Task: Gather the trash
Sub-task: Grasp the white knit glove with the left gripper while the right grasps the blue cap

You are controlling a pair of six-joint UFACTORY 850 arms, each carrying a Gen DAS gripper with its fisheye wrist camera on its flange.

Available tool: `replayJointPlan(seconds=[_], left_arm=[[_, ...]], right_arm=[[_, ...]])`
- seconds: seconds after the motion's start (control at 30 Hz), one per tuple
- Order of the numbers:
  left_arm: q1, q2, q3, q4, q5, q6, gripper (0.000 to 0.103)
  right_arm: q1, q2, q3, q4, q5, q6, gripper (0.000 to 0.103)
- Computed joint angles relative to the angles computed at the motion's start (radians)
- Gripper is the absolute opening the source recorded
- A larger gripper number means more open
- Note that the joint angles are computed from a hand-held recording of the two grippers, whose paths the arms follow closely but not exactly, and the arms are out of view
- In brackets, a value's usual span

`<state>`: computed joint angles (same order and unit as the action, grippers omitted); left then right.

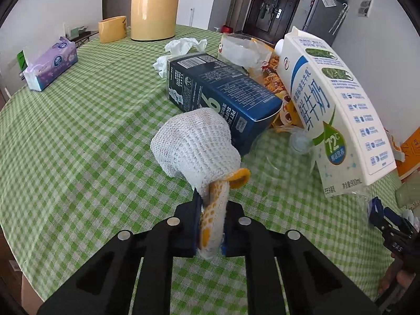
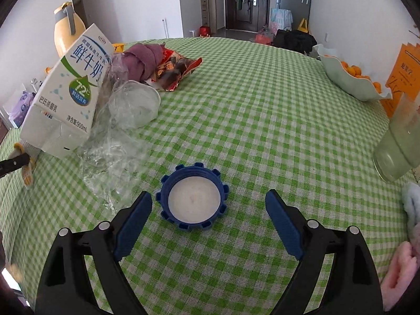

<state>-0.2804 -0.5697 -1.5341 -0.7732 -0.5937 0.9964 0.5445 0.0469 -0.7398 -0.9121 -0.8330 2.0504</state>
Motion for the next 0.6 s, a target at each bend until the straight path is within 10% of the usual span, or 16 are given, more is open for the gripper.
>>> replayJointPlan(seconds=[0.6], left_arm=[[0.175, 0.152, 0.099, -0.197, -0.063, 0.145, 0.009]], right_arm=[[0.175, -0.061, -0.221, -0.179, -0.278, -0.062, 0.054]])
